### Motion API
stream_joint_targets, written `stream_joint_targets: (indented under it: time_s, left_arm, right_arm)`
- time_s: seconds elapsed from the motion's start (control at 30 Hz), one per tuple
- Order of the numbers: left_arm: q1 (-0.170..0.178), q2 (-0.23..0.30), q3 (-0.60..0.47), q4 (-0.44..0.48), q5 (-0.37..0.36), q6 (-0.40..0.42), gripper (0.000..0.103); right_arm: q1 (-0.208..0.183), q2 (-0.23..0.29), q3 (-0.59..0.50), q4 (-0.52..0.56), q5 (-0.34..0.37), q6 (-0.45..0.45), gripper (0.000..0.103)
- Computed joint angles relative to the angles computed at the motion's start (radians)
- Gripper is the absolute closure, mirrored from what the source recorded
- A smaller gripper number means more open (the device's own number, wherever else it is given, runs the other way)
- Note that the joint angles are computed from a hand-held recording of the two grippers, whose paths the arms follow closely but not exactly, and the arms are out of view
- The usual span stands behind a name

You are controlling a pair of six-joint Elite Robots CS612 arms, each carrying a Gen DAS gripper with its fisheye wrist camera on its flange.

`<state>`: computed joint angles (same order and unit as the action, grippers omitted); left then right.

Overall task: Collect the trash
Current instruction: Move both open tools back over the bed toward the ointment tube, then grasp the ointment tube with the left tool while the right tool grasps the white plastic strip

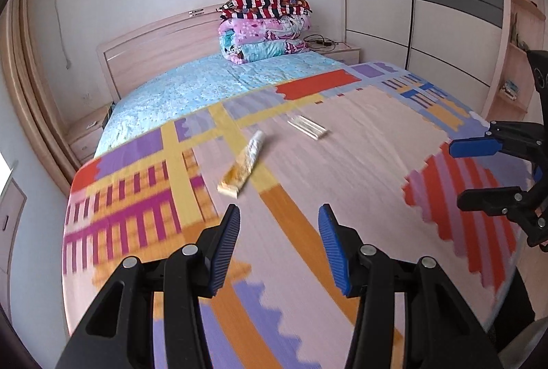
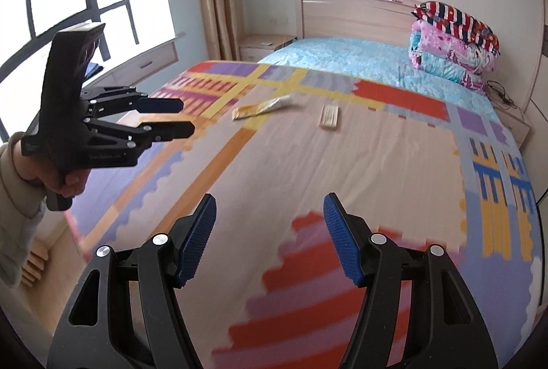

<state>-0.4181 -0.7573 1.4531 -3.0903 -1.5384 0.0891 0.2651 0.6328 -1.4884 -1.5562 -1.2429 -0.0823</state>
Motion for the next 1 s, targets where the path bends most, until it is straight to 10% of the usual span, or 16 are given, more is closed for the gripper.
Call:
stream_joint_targets:
  time_s: [1.0]
  left_arm:
    - [0.04, 0.214, -0.382, 0.274, -0.048, 0.027, 0.059]
  right_arm:
    - [0.01, -0.165, 0.395, -0.12, -0.091, 0.068, 0.047]
